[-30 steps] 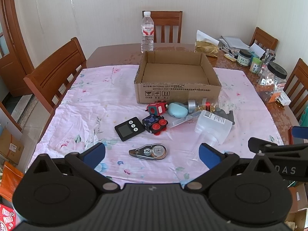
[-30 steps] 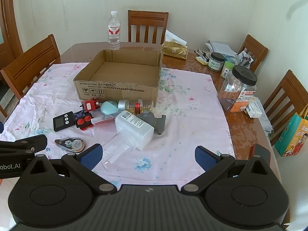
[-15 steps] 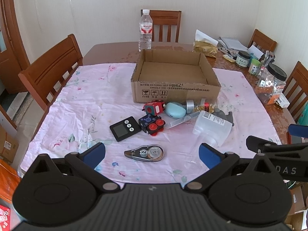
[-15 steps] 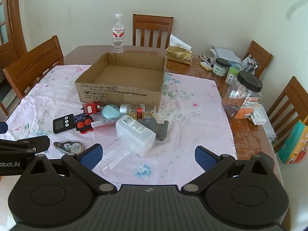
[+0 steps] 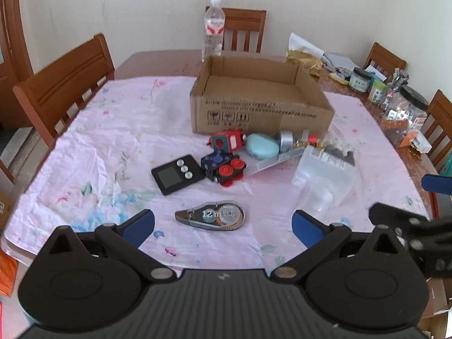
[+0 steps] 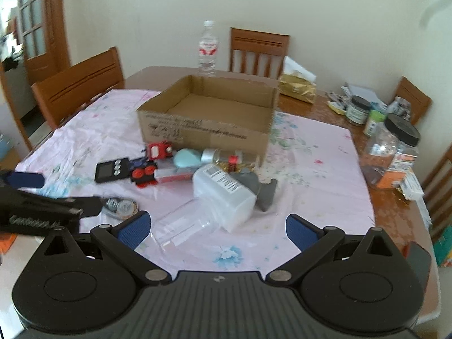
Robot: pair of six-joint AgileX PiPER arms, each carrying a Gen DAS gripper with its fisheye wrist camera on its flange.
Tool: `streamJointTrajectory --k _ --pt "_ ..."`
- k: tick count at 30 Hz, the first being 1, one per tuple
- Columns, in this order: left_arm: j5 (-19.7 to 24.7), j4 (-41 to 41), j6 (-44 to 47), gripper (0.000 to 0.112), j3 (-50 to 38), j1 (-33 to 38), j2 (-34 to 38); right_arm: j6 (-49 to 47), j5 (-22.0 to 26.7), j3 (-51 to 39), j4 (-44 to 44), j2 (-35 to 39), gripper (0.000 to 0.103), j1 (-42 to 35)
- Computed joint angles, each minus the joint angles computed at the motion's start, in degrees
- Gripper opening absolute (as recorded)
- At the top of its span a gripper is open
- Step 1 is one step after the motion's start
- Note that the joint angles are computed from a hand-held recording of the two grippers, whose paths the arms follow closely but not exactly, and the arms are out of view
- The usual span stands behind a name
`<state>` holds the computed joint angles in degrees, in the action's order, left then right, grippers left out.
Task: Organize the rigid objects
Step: 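Lower the left tool onto the correction-tape dispenser while the right tool approaches the clear jar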
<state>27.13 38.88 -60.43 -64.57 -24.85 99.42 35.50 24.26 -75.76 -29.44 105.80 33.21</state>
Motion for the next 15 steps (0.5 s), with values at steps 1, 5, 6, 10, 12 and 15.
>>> streamJointTrajectory --k 1,5,6,10,12,15 --pt "-0.3 0.3 -0.7 0.103 0.0 0.2 0.9 -2.0 -0.8 0.3 1.4 0.2 0.103 -0.4" --pt "-2.0 0.9 -1.0 0.103 -0.9 1.5 5.3 -8.6 -2.6 1.1 7.2 1.3 0.103 -1.7" --pt "-2.7 0.7 -0.7 0.103 -1.3 2.0 6.4 -10.2 -2.7 1.1 8.8 1.6 0.103 -2.0" --pt "-5.4 2.4 -2.7 0.103 -2.9 3.5 10.7 -18.6 -2.8 0.7 16.7 3.0 0.103 -3.4" --pt "-6.3 1.1 -1.8 0.103 -4.2 4.3 12.8 -21.8 -2.9 0.8 19.5 3.5 0.103 -3.8" --pt "-7.1 0.8 -1.1 0.103 -6.1 4.9 15.4 -23.2 -1.8 -0.1 19.1 4.9 0.103 -3.7"
